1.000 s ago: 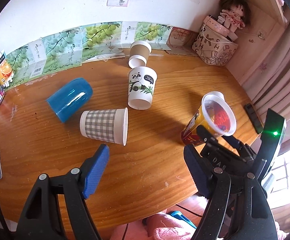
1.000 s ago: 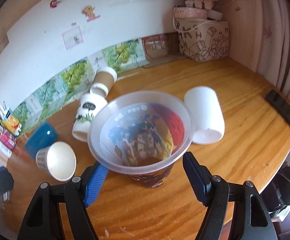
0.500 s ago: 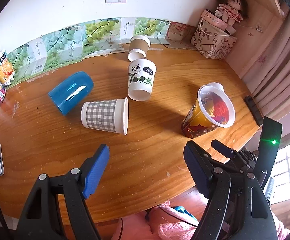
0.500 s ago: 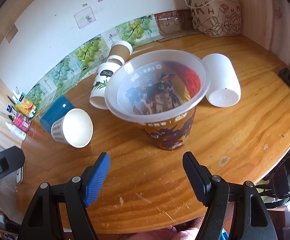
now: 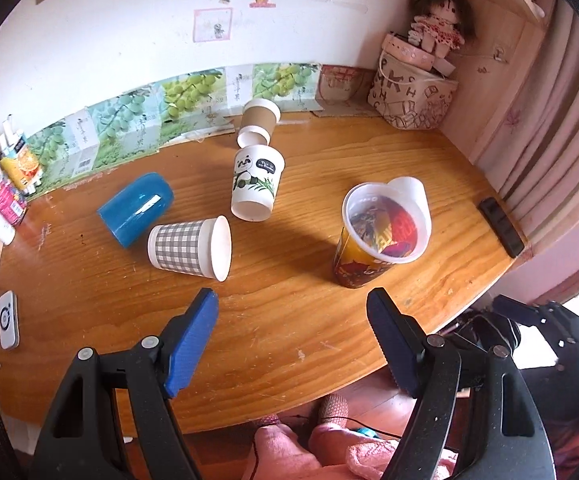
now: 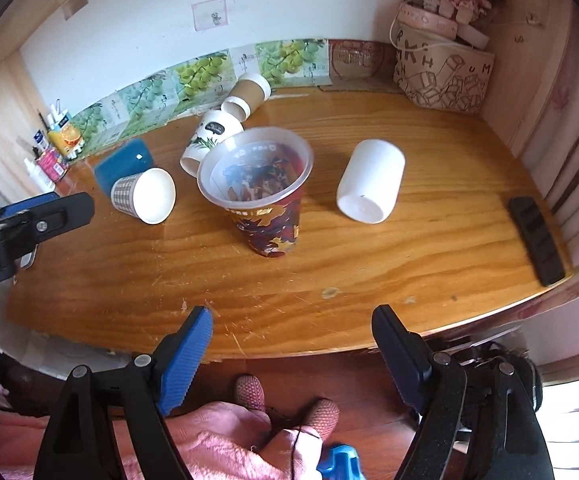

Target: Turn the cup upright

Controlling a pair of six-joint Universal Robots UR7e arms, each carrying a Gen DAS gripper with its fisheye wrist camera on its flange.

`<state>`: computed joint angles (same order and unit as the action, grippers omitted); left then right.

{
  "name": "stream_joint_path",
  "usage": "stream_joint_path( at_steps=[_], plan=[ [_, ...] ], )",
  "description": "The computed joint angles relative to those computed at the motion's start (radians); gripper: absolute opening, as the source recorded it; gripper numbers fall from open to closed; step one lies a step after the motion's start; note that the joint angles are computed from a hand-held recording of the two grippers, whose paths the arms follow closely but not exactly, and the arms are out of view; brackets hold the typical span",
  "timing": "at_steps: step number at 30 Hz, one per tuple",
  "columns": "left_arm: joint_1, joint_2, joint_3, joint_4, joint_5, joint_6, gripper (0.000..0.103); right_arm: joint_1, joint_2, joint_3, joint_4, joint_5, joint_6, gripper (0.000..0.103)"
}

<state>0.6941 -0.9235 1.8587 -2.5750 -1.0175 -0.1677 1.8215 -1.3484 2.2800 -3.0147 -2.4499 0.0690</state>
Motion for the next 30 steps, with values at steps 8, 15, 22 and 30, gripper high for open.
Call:
stream_joint_path(
  at_steps=[8,15,22,30],
  plan=[
    [-0.130,-0.031,0.111,-0.186,0.216,-0.147,0.088,0.059,-0.152,0.008,0.025,0.052,-0.119,0.084],
    [-0.237,-0.055,0.182,-0.286,0.327,-0.322,0.097,0.080,-0.226,0.022,-0.061,0.138,-0.257,0.084],
    [-0.328,-0.033,0.220,-0.404,0.490,-0.324,0.102,0.096,-0.262,0.047,-0.174,0.161,-0.376,0.084],
    [-0.367,-0.014,0.225,-0.399,0.574,-0.398,0.103,0.092,-0.289,0.091,-0.335,0.224,-0.450,0.103]
  ],
)
